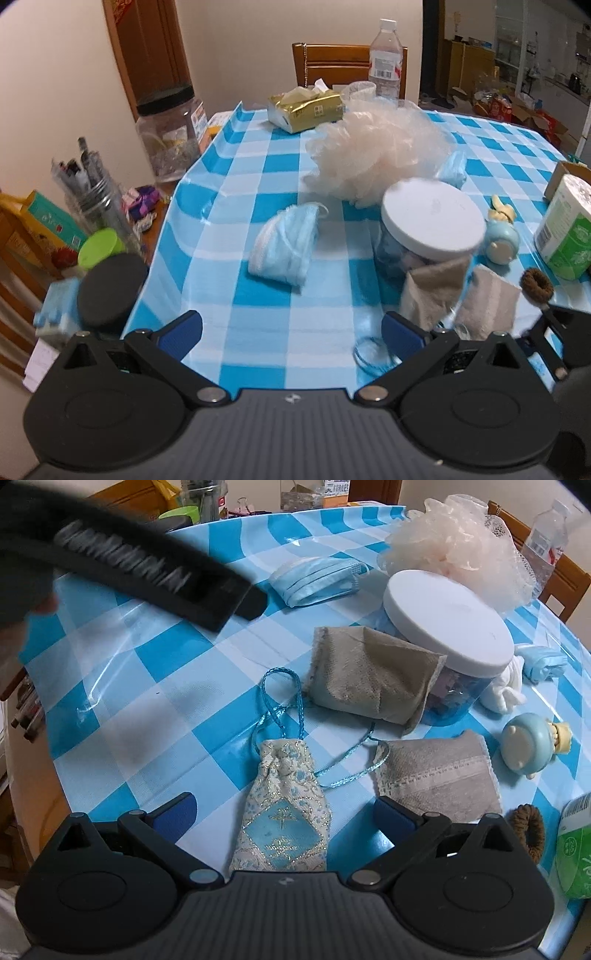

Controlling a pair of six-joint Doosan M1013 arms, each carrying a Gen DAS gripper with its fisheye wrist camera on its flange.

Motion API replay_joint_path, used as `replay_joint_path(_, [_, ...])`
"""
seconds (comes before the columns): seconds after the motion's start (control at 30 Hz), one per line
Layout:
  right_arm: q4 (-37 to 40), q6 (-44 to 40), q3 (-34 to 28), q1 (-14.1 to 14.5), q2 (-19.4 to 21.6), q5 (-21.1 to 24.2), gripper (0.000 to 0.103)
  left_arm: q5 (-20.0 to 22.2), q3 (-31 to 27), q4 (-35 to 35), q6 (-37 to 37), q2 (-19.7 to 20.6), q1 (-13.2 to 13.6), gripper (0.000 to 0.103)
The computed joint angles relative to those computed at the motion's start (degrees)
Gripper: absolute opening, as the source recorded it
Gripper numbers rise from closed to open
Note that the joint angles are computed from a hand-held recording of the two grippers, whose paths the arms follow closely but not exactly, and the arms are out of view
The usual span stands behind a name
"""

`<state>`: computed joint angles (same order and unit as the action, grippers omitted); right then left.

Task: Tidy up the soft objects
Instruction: 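Move right tool toward the beige patterned pouch while left tool moves toward the blue face mask, then close left tool on the blue face mask while right tool grasps the beige patterned pouch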

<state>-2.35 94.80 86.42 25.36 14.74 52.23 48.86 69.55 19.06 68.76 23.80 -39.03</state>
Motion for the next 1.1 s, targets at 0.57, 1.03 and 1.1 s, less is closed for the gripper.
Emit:
replay_joint_path(0.57, [-2.19, 4.07, 2.81, 0.69, -1.83, -3.13, 0.103, 3.93, -13.27, -6.11, 8.70, 11.27, 3.23, 0.102])
replay_joint_path(1.03, [-4.19, 6.99, 4.55, 1.41, -3.02, -4.56, 0.103, 2.58, -14.36, -12.24, 12.58, 12.73, 4.36, 0.082])
replay_joint_path(1.1, [-4.32, 7.46, 3.71, 1.54, -2.60, -3.33, 0.102, 2.18, -14.15, -11.66, 12.68, 12.63, 4.20, 0.080])
